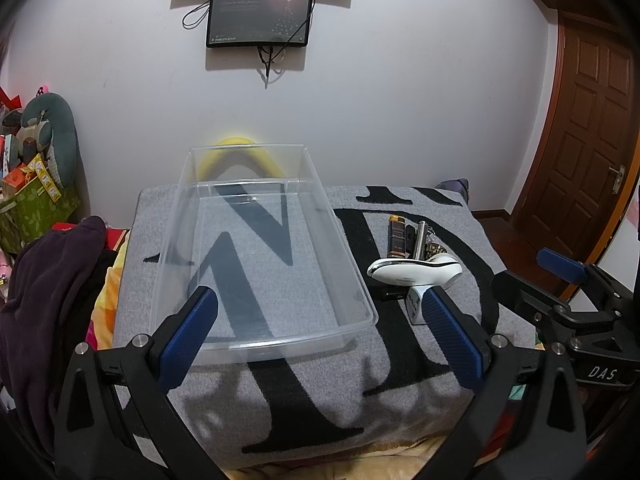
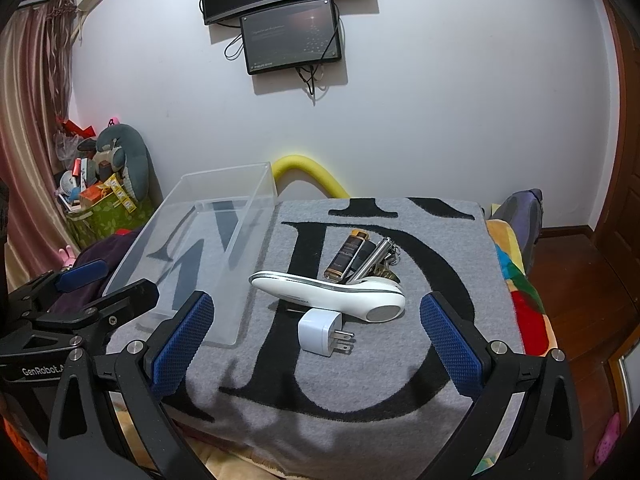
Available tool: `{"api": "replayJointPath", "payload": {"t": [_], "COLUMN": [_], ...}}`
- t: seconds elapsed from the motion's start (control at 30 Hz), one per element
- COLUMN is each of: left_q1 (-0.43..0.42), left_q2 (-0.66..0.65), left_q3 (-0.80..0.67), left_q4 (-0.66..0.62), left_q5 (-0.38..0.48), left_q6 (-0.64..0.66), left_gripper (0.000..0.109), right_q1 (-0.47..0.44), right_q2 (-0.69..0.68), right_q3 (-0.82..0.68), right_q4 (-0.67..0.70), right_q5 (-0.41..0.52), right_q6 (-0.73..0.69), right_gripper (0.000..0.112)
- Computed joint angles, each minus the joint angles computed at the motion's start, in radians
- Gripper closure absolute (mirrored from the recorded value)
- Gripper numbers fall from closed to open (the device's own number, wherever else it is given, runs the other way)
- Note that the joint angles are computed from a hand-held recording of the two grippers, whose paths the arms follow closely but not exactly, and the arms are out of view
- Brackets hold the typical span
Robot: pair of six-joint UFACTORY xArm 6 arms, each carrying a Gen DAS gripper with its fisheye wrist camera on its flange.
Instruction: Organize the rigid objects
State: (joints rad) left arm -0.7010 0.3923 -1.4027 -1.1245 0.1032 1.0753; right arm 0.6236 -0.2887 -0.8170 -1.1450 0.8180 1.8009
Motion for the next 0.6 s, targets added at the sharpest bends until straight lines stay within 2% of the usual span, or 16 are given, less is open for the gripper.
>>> {"api": "replayJointPath", "payload": {"t": [0.33, 0.6], "left_q1": [0.0, 0.001], "left_q2": [-0.001, 0.0], "left_q3": [0.005, 0.004], "left_q4": [-0.004, 0.007], "left_q5": [0.002, 0.005], "left_q6": [0.0, -0.016], "left_gripper": [0.006, 0.006], "right_q1": [-0.003, 0.026], "right_q2": [-0.001, 0.016], "right_q3": [0.001, -0.02], "right_q4": [-0.001, 0.005], "right_q5": [0.001, 0.049], "right_q6": [-0.002, -0.007], "right_gripper": [0.009, 0.009]}}
